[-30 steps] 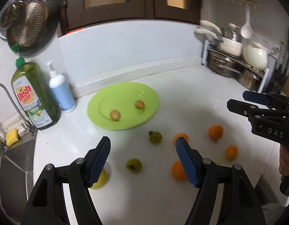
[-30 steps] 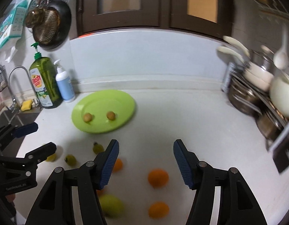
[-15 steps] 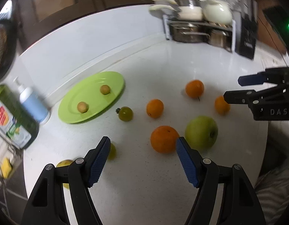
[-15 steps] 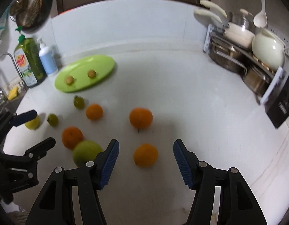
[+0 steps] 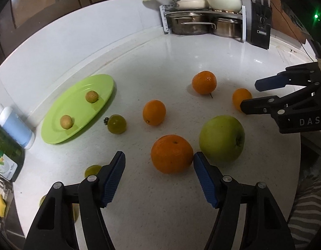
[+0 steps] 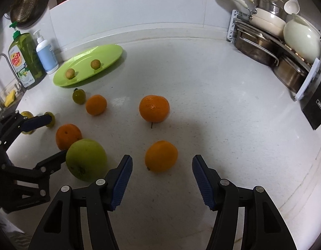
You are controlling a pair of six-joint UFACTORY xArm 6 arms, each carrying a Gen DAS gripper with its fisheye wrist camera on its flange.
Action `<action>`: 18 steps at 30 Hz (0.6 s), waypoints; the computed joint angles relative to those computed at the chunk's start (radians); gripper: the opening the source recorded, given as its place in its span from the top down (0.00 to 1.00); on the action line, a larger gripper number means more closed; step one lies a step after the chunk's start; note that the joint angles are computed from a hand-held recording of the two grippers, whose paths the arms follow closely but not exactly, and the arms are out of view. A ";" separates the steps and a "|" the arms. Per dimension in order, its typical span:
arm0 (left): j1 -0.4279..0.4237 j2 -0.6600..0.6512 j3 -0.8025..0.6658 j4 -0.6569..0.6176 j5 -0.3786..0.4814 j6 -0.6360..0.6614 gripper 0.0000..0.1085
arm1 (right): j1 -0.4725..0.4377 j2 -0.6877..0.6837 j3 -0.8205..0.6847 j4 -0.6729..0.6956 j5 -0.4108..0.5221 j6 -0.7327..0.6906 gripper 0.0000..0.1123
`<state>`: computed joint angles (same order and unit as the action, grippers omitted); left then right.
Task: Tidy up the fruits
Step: 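Move both tools back to the fruits and grasp an orange with the right tool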
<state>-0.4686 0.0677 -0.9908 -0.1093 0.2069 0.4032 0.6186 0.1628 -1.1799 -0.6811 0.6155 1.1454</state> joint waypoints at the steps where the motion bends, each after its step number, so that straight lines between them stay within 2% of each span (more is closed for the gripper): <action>1: -0.003 0.003 -0.004 -0.034 0.007 0.031 0.43 | -0.003 0.002 0.000 0.006 -0.004 -0.002 0.48; 9: -0.013 0.019 -0.040 -0.222 0.071 0.186 0.60 | -0.019 0.016 0.002 0.049 -0.042 -0.039 0.57; 18: -0.010 0.023 -0.052 -0.243 0.090 0.161 0.61 | -0.032 0.033 -0.006 0.074 -0.069 -0.065 0.67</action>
<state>-0.4786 0.0904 -1.0426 -0.3521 0.2965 0.5646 0.5868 0.1961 -1.1857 -0.6068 0.5467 1.0804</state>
